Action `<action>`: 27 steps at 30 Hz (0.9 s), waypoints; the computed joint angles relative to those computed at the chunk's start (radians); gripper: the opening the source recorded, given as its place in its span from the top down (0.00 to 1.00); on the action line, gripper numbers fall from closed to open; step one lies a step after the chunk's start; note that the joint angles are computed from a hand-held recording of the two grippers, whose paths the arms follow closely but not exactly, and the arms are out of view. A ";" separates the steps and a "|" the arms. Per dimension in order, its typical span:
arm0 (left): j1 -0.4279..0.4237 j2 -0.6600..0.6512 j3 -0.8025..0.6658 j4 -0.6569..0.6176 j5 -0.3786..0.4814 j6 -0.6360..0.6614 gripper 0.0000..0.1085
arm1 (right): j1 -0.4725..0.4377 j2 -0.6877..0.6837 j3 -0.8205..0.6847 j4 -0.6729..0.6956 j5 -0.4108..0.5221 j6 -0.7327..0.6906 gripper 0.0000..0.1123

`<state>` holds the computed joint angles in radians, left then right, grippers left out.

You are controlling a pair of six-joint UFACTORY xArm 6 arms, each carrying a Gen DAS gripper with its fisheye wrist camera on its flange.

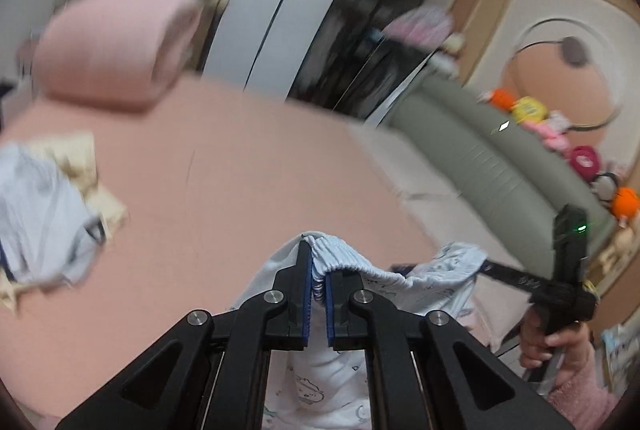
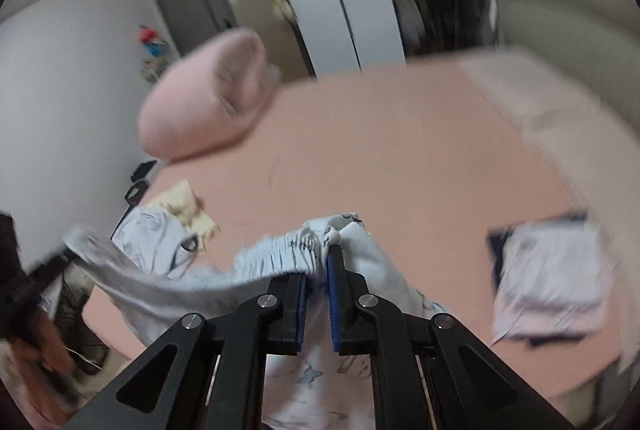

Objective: Fold clothes
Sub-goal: 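Lift the pants by the waistband with both grippers and shake them, then lay the pants flat on the bed and open both grippers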

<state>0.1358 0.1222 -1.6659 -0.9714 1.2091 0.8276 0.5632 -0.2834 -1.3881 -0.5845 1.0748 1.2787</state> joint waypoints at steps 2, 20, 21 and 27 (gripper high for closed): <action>-0.038 0.069 -0.104 0.015 -0.036 -0.034 0.97 | -0.057 0.019 -0.013 0.025 -0.060 -0.019 0.94; -0.108 -0.006 0.182 0.174 -0.218 0.108 0.96 | -0.039 0.009 0.261 -0.078 -0.164 0.284 0.93; -0.121 0.016 0.221 0.238 -0.246 0.082 0.96 | -0.062 0.027 0.327 0.016 -0.218 0.261 0.93; -0.161 0.057 0.392 0.474 -0.376 -0.012 0.96 | -0.067 0.154 0.423 0.209 -0.309 0.144 0.94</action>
